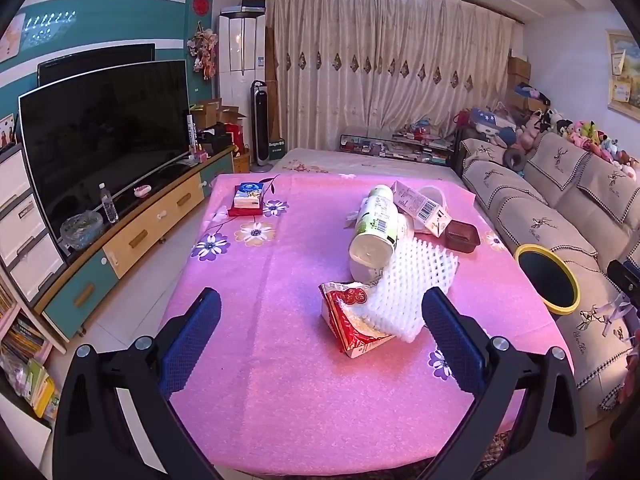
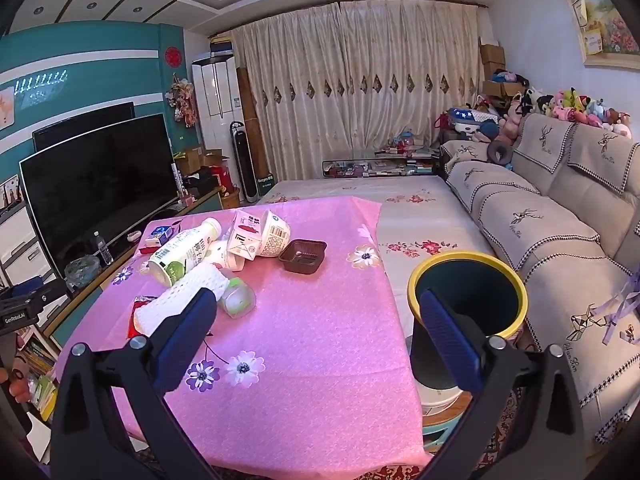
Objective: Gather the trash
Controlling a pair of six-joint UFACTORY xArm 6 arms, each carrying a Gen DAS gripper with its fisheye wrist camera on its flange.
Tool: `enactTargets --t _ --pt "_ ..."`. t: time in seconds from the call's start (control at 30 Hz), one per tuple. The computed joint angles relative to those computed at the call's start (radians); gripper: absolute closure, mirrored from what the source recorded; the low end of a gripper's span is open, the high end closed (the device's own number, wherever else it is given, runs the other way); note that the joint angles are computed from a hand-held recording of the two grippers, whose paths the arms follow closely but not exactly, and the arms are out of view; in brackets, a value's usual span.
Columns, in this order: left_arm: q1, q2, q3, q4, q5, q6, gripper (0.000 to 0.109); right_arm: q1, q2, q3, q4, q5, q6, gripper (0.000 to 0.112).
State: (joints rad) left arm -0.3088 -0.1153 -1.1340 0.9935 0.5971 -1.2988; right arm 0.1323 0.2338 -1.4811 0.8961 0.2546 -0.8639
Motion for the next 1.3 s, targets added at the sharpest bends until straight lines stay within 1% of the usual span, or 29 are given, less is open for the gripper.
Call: enactTargets --t 0.03,0.1,0.13,1.3 --pt "0.001 0.001 0.000 -0.003 -0.001 0.003 0.009 0.004 -0.004 0.007 -0.002 -0.004 0.003 0.015" --pt "0.001 0.003 -0.003 -0.006 0.000 0.008 0.009 -0.029 0.011 -0.029 -0.018 0.040 0.016 0.015" --pt "0.001 0.003 0.000 -0.004 -0.002 0.005 0.009 -0.030 0.011 -0.030 -0.016 0.041 0.015 0.015" --pt "0.009 0.034 -0.016 -0.024 -0.014 0.021 0.009 -0.032 0.027 -0.042 -0.046 0.052 0.053 0.015"
